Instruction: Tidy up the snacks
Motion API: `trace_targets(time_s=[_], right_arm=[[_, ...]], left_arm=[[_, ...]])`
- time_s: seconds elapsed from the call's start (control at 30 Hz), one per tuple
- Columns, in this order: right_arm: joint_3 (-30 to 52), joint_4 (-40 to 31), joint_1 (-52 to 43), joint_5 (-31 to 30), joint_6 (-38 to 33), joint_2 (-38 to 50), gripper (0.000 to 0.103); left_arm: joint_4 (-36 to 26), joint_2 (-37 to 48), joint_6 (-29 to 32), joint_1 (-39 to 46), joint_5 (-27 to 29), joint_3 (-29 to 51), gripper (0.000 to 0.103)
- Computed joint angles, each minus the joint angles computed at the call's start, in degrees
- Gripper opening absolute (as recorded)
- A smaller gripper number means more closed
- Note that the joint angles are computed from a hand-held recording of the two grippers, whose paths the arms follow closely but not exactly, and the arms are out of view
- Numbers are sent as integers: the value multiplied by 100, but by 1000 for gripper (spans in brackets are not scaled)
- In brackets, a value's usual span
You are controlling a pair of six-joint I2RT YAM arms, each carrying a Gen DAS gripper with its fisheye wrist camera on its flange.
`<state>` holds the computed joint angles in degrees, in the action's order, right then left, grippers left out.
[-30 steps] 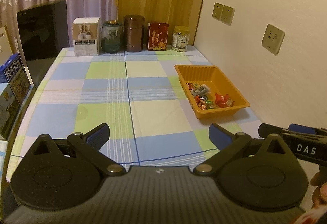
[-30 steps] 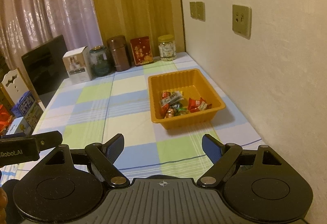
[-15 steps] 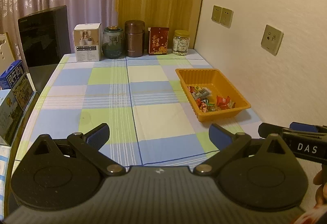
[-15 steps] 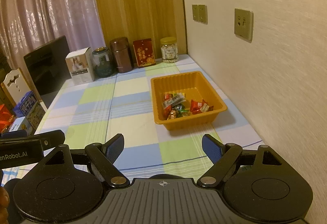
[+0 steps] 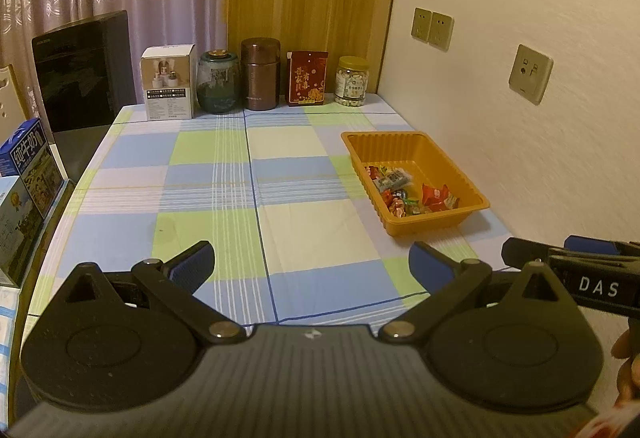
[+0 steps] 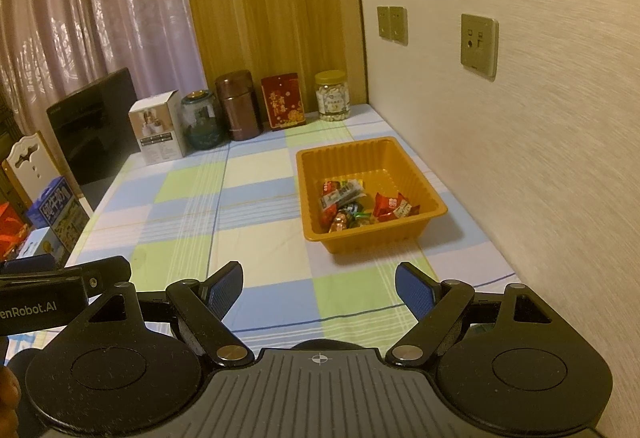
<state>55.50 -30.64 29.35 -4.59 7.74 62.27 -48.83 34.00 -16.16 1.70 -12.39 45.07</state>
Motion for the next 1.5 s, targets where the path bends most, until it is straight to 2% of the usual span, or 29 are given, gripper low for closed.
trace_targets(time_s=[1.5], right_arm=[[9, 43, 38, 19, 15, 16, 83]], left_arm=[[90, 15, 93, 46, 49, -64, 103]])
